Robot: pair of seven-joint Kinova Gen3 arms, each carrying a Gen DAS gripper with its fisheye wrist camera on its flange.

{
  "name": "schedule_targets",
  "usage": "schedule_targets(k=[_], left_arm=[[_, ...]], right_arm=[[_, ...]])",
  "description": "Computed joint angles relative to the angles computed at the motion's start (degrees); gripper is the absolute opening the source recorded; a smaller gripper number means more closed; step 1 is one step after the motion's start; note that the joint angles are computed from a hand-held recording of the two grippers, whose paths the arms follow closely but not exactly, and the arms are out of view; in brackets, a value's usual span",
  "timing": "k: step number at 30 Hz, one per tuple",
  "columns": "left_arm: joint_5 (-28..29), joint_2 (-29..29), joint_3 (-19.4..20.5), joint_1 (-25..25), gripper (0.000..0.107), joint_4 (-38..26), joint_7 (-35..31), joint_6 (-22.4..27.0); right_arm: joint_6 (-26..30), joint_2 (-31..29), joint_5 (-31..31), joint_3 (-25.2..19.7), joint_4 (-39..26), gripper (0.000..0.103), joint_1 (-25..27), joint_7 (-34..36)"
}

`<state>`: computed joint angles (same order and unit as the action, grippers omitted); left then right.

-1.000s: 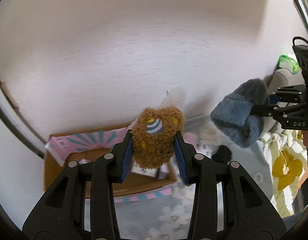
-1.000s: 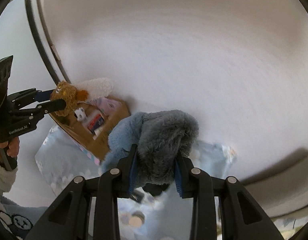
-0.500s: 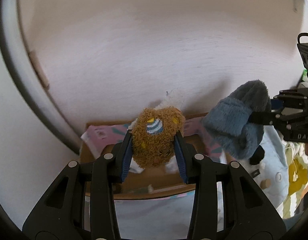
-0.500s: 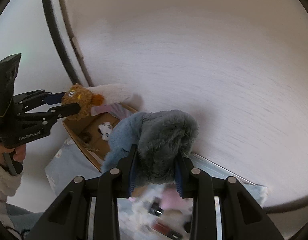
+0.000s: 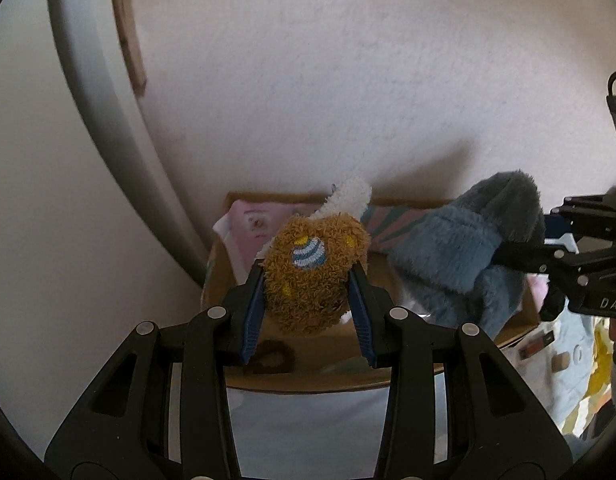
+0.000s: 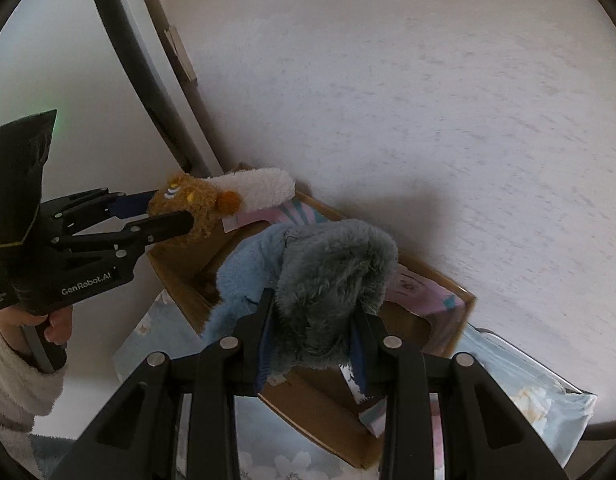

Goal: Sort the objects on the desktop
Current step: 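Carry bear and grey hat into the cardboard box and open both grippers, then withdraw both grippers from the box toward the remaining items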

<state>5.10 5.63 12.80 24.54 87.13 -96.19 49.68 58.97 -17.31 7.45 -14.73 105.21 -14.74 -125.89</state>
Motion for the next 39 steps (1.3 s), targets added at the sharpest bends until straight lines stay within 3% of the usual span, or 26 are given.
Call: schedule_targets(k=[3,4,6,7,8,9,10,12,15,17,33,39], left_arm=[[0.75,0.17,-0.25,-0.6,0.04,0.58,-1.04,0.0],[1.41,0.13,-0.33,-0.89,0.048,0.84,-1.35,-0.39],[2.03,0.59,-0.47,-1.11,0.075,0.32,-0.64,0.24],[1.26,0.99,-0.63,-0.96,0.101,-0.29,0.6,0.52],[0.98,0.7,-1.3,-0.42,0.103,-0.19,1.59,0.14],[1.63,0.13,-1.21,-0.94,0.103,0.34,1.64,-0.7],[2.08,0.39,-0.69,-1.79,0.103,-0.06,1.42,-0.6],[0.19,0.8,-0.92,-1.06,0.103,-0.95,2.9,0.11],[-2.88,0.26,-0.65,0.02,0.103,-0.69,4.03,-0.53],[-4.32,-0.06,-0.43,0.61,0.103,-0.89,4.84,-0.35],[-3.35,-4.48,1.21,1.64,0.103,-1.95,5.19,2.19],[-4.99,-7.28,2.32,2.28,0.103,-0.34,6.59,1.77]], right_arm=[[-0.79,1.12,-0.93,-2.65,0.33,0.032,3.82,-0.18],[-0.94,1.3,-1.09,-2.67,0.5,0.037,4.13,0.3],[-1.5,1.93,-1.6,-2.6,0.97,0.045,4.87,-0.59],[-1.83,1.95,-1.73,-1.8,1.37,0.047,4.25,-1.56],[-2.55,2.42,-1.18,-0.65,1.47,0.048,2.82,-2.83],[-3.15,2.09,-1.48,0.45,2.08,0.057,2.19,-3.5],[-3.27,1.94,-1.96,1.8,2.44,0.073,1.33,-4.13],[-4.67,1.47,-3.0,3.01,3.44,0.089,1.33,-4.33],[-5.4,0.62,-4.56,-0.42,2.7,0.091,6.31,-4.78],[-5.25,1.14,-3.27,-1.83,1.67,0.103,7.17,-6.19],[0.72,-8.13,-8.62,2.3,2.66,0.103,7.84,-1.43],[5.48,-11.71,-5.94,-2.62,0.13,0.103,10.99,-0.17]])
